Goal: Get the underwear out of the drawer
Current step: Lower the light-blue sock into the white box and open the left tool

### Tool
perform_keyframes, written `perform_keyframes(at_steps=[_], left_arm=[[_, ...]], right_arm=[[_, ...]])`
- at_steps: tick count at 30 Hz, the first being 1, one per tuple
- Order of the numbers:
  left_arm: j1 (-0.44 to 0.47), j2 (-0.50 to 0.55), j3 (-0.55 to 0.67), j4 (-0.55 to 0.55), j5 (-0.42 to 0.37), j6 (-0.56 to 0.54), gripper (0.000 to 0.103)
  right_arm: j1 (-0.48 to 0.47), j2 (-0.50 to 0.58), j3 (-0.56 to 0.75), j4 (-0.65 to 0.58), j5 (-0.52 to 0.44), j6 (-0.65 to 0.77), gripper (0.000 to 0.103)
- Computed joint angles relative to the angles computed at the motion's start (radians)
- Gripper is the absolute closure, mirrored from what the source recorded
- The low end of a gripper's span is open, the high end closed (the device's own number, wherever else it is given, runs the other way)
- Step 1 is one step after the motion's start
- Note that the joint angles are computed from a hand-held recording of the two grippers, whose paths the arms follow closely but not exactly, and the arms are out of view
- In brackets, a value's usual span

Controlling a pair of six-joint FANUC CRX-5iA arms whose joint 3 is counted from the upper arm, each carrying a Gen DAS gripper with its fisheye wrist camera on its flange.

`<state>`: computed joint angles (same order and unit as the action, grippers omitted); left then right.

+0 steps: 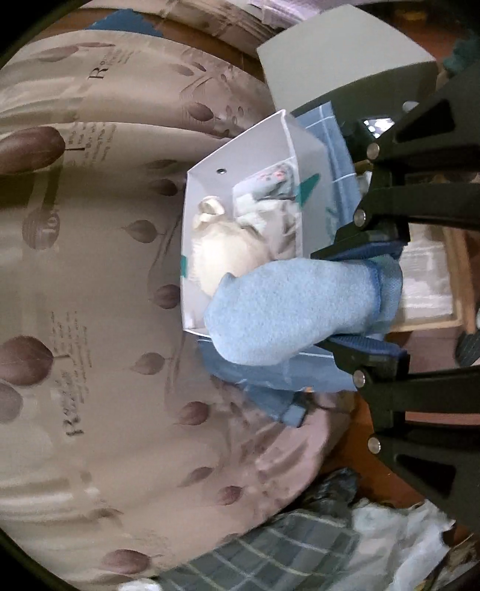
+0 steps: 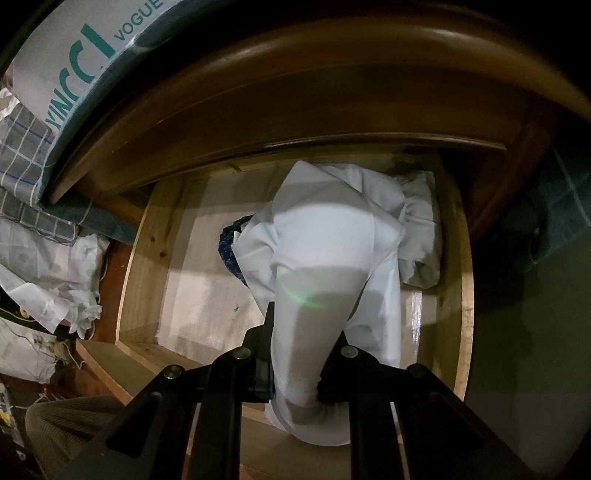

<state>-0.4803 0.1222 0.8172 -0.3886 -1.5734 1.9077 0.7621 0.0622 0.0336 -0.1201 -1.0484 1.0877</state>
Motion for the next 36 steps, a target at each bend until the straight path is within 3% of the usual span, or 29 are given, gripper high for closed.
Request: perform_keyframes(at_steps=[5,11,16,24,36], left_arm=[[0.025,0.056,0.062,0.021,0.031,-0.033,0.067],[0.083,0.124,0.102,0.132,0.038,-0.041,0.067],[0.097,0.167,0.122,0.132,0.057,-0.044,0.067],[0.119,0.27,0.195,0.142,0.001,-0.071,0.067],[0.143,0.262,0.105,0.178,0.03,-0.035,0.066]], right_arm=[[-0.001,0.002,0.002,-0.001,-0.002,-0.001,0.089],[0.0,-0.002,0.001,-0.007,-0.004,0.009,0.089],[-0.007,0.005,0.012,-0.02,-0.01,0.022,0.088],[-0.016,0.003,0.012,-0.034,-0.011,0.023,0.088],[-0.012,0.012,0.023,-0.037,-0.022,0.032,0.088]])
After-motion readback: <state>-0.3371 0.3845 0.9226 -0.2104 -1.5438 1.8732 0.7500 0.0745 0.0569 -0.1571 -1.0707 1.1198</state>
